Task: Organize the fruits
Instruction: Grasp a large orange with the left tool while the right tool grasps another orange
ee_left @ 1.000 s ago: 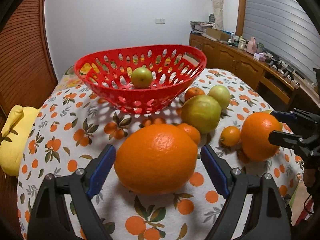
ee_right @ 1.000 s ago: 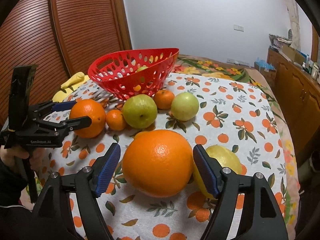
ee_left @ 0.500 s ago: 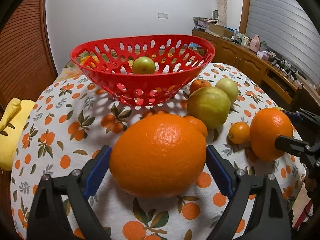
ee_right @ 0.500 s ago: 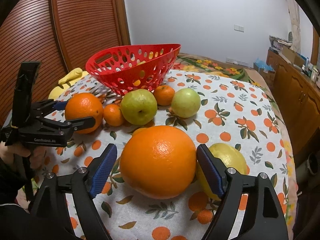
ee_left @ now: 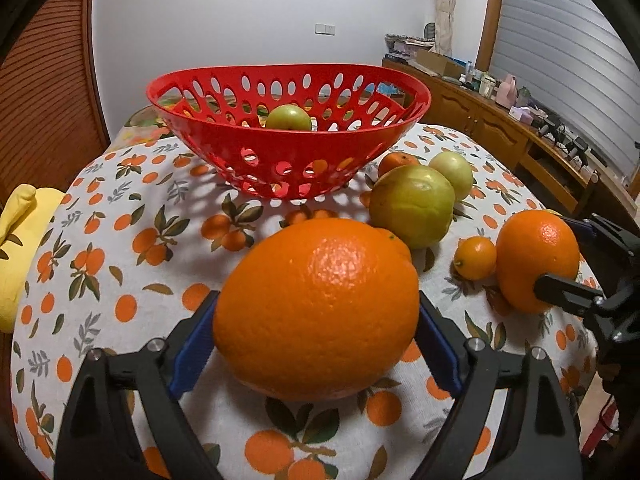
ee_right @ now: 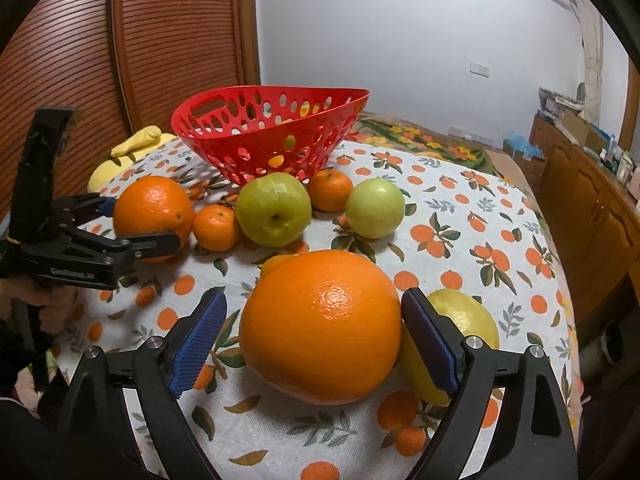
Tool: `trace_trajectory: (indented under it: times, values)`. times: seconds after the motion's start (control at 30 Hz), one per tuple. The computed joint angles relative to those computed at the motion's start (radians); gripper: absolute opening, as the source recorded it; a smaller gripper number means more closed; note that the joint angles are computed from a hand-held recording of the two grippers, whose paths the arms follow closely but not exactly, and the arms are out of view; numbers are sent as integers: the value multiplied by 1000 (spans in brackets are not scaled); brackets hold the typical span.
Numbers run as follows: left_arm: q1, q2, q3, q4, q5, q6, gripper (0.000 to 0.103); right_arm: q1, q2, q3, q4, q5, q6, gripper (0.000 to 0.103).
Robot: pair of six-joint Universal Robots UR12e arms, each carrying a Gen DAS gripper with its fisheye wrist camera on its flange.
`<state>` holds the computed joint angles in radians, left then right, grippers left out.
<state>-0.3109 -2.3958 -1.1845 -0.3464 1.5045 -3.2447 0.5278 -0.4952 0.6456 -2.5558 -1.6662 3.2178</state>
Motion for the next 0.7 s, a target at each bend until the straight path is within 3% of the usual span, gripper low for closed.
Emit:
trace_trajectory:
  times: [0.43,0.53,0.7]
  values:
    - [2,36,-47,83,-17,-7,89,20,30,-41,14,-112,-75,91]
    - [2,40,-52,93,-17,-6,89,19,25,-34,10,-120,-59,84]
    - [1,43,-55,99,-17,-5,89,17,19,-25,9,-105,-57,83]
